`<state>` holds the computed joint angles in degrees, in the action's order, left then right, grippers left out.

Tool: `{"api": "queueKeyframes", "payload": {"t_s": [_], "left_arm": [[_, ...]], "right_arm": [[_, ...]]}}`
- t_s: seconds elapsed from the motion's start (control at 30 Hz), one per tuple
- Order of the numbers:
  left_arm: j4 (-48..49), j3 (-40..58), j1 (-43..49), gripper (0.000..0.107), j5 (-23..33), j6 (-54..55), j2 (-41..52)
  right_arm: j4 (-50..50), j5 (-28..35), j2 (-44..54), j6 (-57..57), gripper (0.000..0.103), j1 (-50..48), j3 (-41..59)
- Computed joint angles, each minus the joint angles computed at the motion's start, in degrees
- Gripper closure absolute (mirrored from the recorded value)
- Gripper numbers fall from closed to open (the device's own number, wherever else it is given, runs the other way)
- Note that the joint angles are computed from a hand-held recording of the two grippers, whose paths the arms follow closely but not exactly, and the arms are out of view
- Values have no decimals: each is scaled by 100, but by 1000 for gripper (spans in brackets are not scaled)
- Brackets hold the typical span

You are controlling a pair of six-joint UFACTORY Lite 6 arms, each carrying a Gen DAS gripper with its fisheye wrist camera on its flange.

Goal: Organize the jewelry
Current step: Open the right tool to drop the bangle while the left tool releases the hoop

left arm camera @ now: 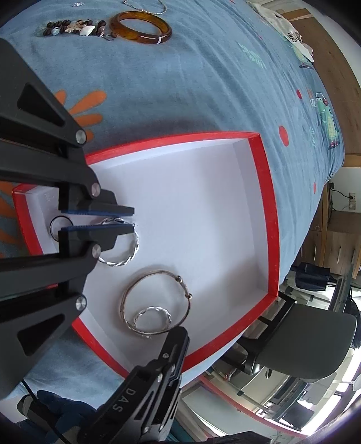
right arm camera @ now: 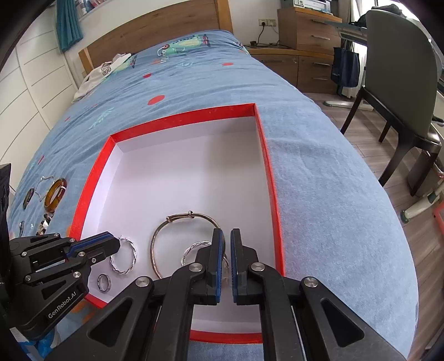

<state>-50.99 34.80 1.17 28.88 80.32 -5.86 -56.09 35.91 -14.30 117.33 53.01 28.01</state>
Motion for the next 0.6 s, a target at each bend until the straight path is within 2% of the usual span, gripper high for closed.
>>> {"api": "queueKeyframes", "payload": {"t_s": [0.17,0.23,0.47,0.6], "left_arm": [[25,-71,140,77,301,-14,-290],[71,-120,188,72,383,-40,-487],[486,-278,625,72,956,-274,-1419],[704,-249,1231,72,1427,-300,-1961]], "right_arm": [[145,231,-170,-140,79,159,22],[207,365,-269,-186,77,259,44],[457,1225,-522,-191,76,921,308],[603,1824,-611,-104,72,1454,552]]}}
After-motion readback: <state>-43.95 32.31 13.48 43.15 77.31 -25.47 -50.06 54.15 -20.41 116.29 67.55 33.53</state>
